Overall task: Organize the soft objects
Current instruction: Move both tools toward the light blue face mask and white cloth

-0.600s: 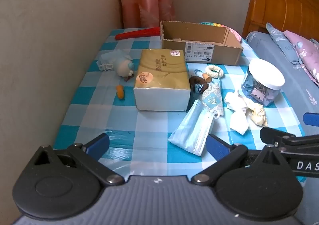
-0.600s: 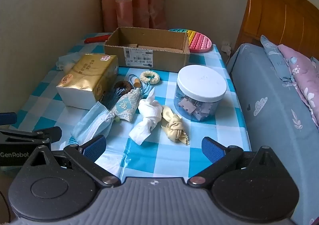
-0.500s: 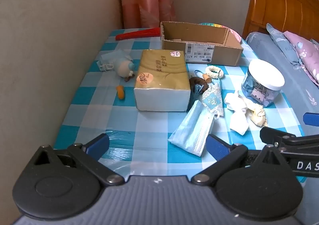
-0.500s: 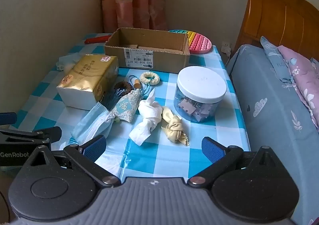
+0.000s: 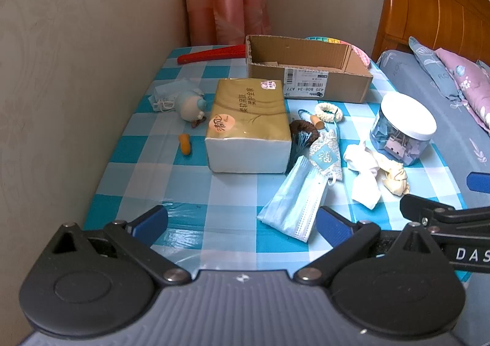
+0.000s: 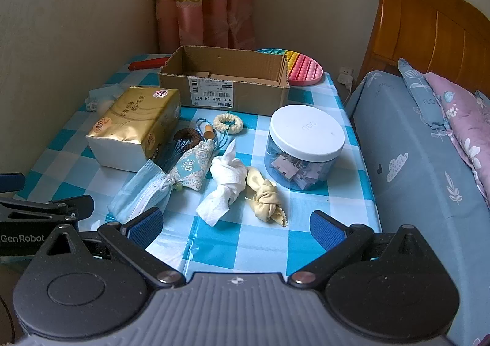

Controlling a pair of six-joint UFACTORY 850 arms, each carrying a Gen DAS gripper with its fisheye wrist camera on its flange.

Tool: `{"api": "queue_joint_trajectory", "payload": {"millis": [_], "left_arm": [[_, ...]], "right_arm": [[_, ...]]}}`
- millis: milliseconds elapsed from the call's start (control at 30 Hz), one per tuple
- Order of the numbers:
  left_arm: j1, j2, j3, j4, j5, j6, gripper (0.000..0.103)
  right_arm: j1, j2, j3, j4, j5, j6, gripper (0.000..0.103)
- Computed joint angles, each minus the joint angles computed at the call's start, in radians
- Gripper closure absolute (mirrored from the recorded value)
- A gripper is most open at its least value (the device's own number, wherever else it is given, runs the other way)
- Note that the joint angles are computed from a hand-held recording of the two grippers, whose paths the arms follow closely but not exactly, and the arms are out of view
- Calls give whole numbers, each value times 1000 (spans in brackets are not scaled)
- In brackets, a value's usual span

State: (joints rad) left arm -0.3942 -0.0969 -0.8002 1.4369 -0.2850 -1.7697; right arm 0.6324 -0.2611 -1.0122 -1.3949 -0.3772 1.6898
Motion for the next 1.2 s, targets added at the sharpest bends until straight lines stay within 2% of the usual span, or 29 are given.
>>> {"api": "queue_joint_trajectory", "payload": {"millis": [600,767,867,933,1100,1200], "left_arm": [[1,-9,-8,25,4,-3,1],[0,-15,-7,113,-4,-75,1],[3,-11,5,272,10,-245,1],[5,-10,8,331,14,-304,1],[9,-27,-4,305,16,-249,1],[12,-34,-6,353,25,-292,1]], "right_arm": [[4,-6,-8,-42,-23,11,0],[5,-10,-11,-59,-29,11,0],[5,-12,-13,-73,-33,12,0],[5,-13,-12,-90,-34,21,0],[2,-20,-13,-125,-32,31,0],[0,-24,-14,-153,-26,40,0]]}}
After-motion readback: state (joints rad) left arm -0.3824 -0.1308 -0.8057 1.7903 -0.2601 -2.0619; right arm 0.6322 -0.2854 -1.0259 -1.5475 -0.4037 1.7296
